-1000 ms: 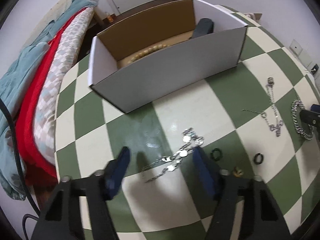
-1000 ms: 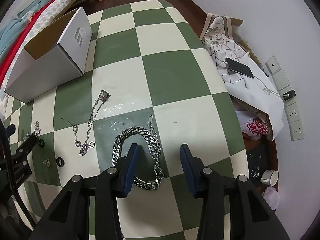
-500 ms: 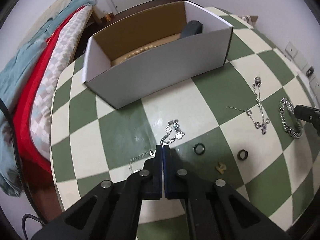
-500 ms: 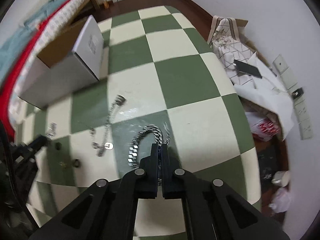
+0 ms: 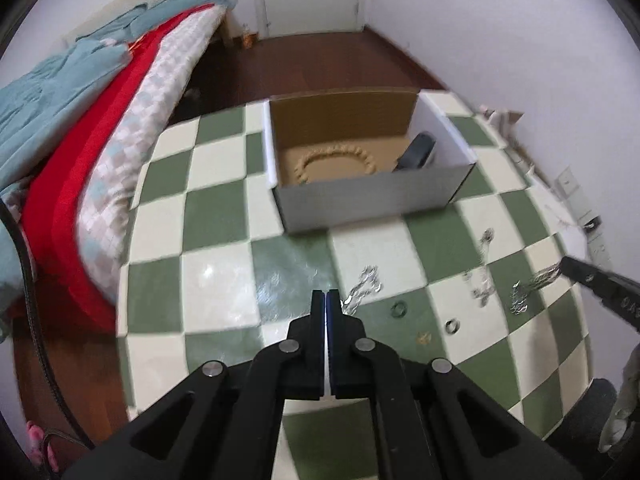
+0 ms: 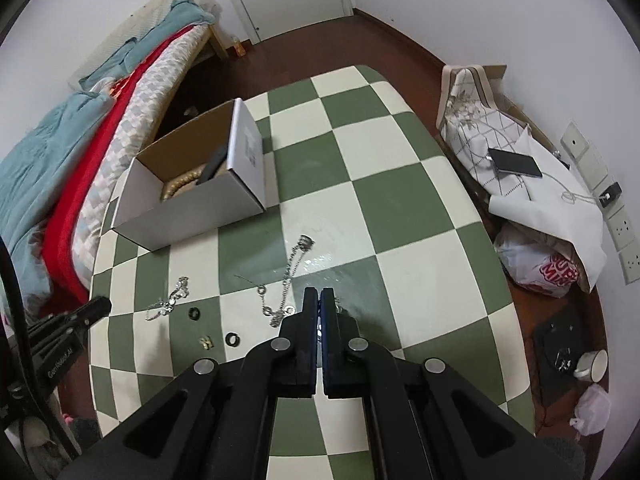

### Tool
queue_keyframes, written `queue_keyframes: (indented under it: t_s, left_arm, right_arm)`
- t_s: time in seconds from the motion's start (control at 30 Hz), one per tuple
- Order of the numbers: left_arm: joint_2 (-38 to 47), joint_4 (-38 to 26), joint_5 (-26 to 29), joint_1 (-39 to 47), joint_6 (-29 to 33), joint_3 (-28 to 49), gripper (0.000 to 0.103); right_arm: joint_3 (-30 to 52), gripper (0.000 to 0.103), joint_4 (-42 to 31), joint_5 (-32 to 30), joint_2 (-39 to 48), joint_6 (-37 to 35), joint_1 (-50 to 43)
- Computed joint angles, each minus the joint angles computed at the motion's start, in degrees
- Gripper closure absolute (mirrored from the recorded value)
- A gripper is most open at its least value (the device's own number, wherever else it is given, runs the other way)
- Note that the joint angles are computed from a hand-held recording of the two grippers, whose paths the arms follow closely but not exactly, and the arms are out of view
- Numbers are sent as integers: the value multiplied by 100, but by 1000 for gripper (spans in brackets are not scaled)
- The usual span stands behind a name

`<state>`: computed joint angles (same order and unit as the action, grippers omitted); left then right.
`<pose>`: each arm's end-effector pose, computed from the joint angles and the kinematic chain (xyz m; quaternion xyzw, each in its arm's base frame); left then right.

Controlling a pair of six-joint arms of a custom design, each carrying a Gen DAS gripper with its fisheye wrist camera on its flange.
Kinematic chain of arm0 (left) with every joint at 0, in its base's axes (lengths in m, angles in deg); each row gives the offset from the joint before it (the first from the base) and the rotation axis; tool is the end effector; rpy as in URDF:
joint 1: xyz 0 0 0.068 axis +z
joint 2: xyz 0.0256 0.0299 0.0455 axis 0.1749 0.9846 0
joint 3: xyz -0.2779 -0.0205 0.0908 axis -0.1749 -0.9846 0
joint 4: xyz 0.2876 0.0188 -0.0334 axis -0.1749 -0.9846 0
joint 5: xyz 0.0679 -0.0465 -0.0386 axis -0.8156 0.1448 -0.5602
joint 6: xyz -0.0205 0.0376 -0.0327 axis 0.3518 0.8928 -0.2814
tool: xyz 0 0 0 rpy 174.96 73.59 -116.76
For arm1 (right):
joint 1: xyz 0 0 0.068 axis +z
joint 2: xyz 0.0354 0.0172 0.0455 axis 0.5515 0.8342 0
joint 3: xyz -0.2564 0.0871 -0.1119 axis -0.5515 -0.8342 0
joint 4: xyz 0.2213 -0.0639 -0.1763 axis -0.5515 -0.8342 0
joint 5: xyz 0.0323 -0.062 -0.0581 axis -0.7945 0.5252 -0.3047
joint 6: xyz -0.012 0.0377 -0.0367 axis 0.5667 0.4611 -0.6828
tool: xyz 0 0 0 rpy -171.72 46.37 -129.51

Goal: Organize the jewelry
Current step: 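Grasp the silver coin chain with the left tool while the right tool grasps the silver chain bracelet, then carry both silver chains over the white box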

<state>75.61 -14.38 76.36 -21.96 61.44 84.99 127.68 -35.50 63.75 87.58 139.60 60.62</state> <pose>0.3163 -0.2024 0.3147 0.3486 0.9016 -0.1022 0.2347 0.2010 0.0896 0.2777 0.3560 0.8995 0.0251 0.2521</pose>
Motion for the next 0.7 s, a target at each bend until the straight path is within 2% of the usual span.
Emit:
queue_keyframes:
  t_s: [0.1, 0.17, 0.2, 0.23, 0.27, 0.37, 0.43, 0.5, 0.53, 0.57, 0.6, 0.7]
  left_arm:
    - [525, -365, 196, -125, 512, 445, 98]
    - [860, -503, -74, -308, 876, 674, 82]
    - [1025, -612, -173, -376, 1026, 806, 58]
    - [1177, -657, -310, -448, 1174, 910, 30]
    - [1329, -761, -369, -498, 1345, 1031, 24]
    - [1625, -976, -626, -609, 1609, 1242, 24]
    - [1773, -1010, -788, -680, 1778, 1289, 25]
    - [1884, -1153, -423, -608, 1833, 1412, 35]
    - [1951, -1311, -137, -540, 1828, 1537, 59]
    - [1892, -1230, -134, -531, 1786, 1493, 77]
    - [1896, -1287, -90, -528, 1784, 1525, 101]
    - [1658, -1018, -8, -496, 1784, 1151, 101]
  right_arm:
    - [29, 102, 8, -50, 91, -103, -50]
    - [-5, 102, 11, -99, 84, -105, -94]
    - [-46, 102, 32, -141, 59, -93, -133]
    - [-71, 102, 38, -167, 37, -75, -154]
    - [-97, 102, 35, -187, 3, -66, -180]
    - [-146, 102, -8, -178, -87, -38, -243]
    - [-167, 102, -23, -185, -121, -55, -294]
    - [-186, 102, -28, -193, -144, -56, -343]
    - [-192, 102, -16, -197, -142, -75, -362]
    - [-201, 102, -5, -198, -142, -79, -370]
    - [-203, 102, 0, -204, -145, -75, -372]
    - [-213, 102, 56, -244, -119, -126, -391]
